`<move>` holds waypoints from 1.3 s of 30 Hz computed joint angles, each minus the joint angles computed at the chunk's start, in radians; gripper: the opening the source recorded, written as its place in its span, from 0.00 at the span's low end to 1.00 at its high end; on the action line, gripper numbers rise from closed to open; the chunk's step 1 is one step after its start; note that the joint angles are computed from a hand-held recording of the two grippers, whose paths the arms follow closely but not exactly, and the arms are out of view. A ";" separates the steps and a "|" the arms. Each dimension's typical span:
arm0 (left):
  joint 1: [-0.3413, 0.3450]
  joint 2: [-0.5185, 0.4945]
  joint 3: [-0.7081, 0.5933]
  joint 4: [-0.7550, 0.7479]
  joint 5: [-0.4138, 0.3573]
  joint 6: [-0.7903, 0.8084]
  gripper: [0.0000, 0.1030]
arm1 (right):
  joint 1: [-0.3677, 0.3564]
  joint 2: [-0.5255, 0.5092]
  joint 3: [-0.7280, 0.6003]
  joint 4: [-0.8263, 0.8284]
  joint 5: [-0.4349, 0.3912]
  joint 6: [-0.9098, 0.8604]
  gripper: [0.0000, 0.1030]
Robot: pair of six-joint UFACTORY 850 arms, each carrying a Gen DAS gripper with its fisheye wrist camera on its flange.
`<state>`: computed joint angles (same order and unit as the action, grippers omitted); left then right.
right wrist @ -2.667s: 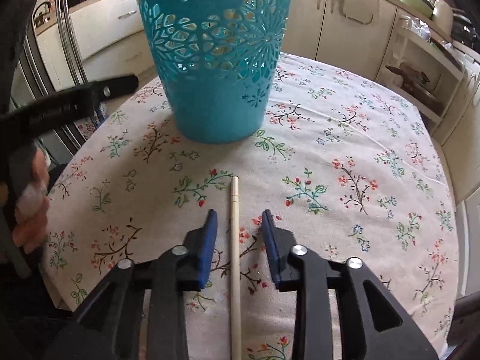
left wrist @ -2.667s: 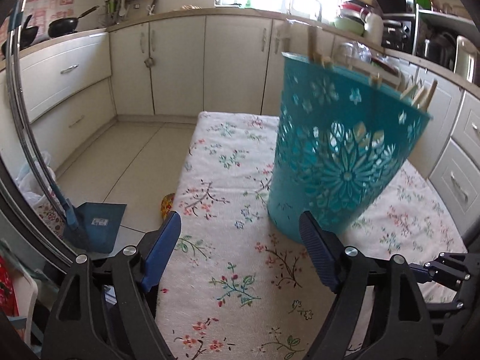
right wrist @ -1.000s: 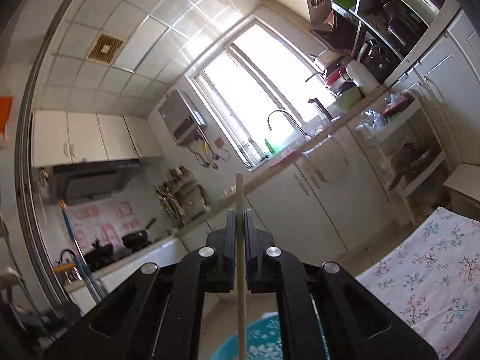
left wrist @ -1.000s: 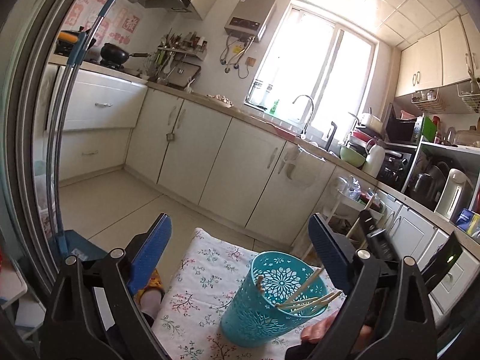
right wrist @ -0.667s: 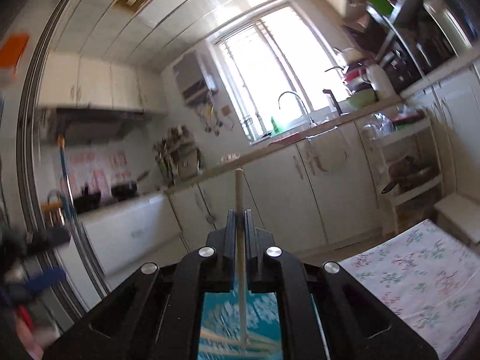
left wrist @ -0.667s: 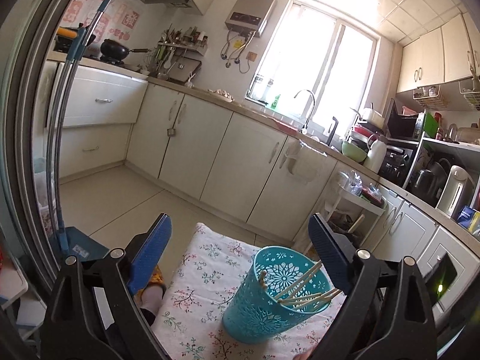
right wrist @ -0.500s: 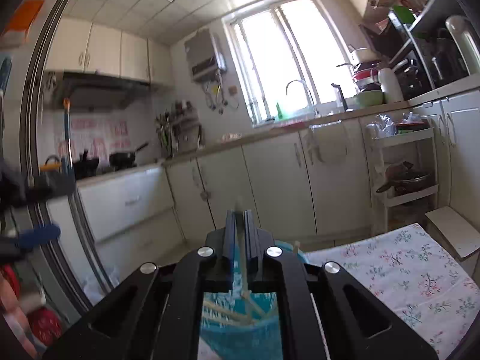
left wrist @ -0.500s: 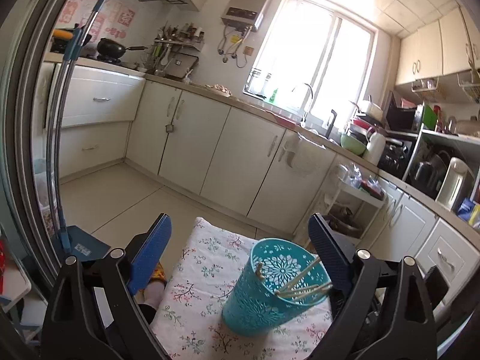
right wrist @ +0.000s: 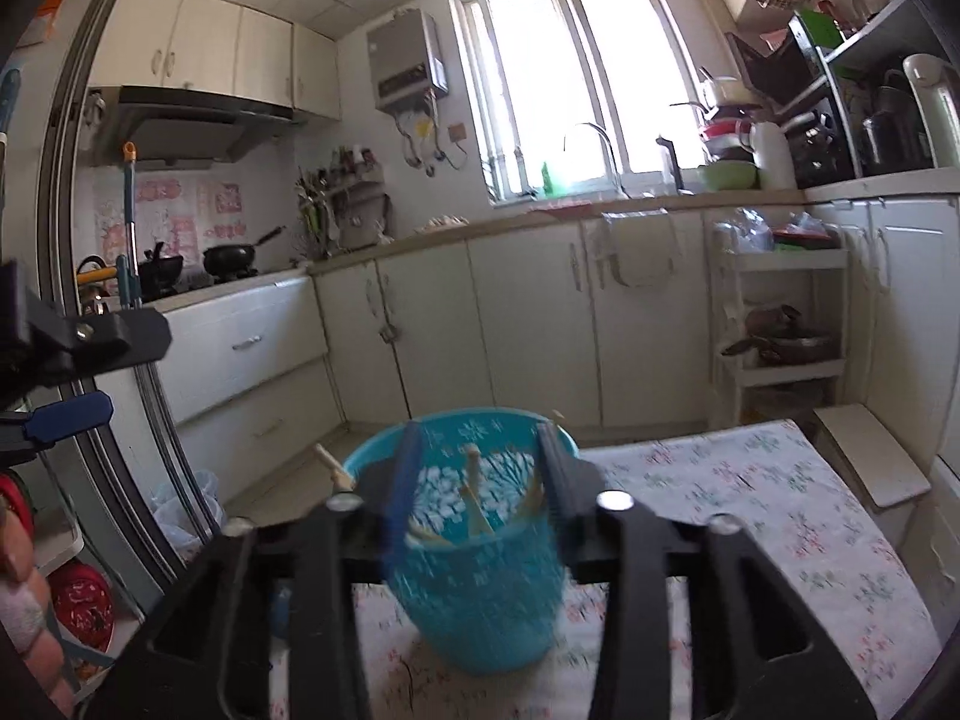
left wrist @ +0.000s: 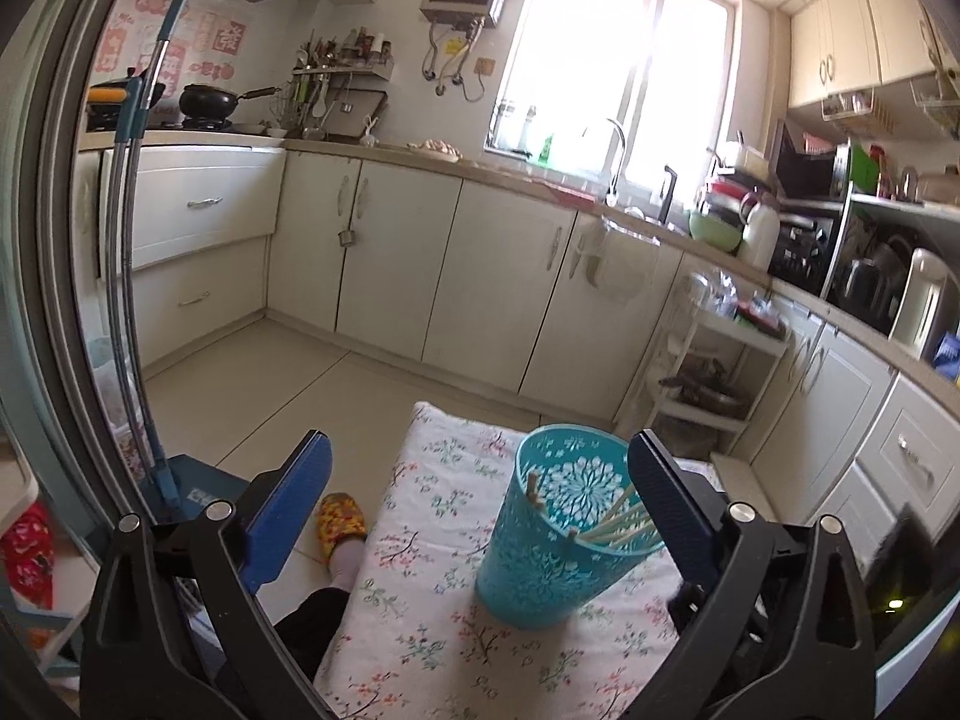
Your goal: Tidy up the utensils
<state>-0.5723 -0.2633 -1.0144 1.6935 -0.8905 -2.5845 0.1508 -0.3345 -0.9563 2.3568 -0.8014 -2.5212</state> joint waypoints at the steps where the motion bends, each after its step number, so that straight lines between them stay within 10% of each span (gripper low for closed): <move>1: -0.002 0.000 -0.002 -0.009 0.002 0.014 0.92 | -0.002 0.008 0.007 -0.002 0.015 0.002 0.46; 18: -0.096 0.024 -0.001 -0.153 -0.039 0.219 0.92 | -0.022 0.173 0.127 -0.094 0.342 0.082 0.89; 39: -0.246 0.138 0.062 -0.348 -0.151 0.394 0.93 | -0.037 0.446 0.277 -0.328 0.477 0.329 0.93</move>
<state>-0.8181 -0.1251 -0.9524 1.3455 -1.0413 -2.1903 0.1135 0.1113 -0.6797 2.0292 -0.3249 -2.1924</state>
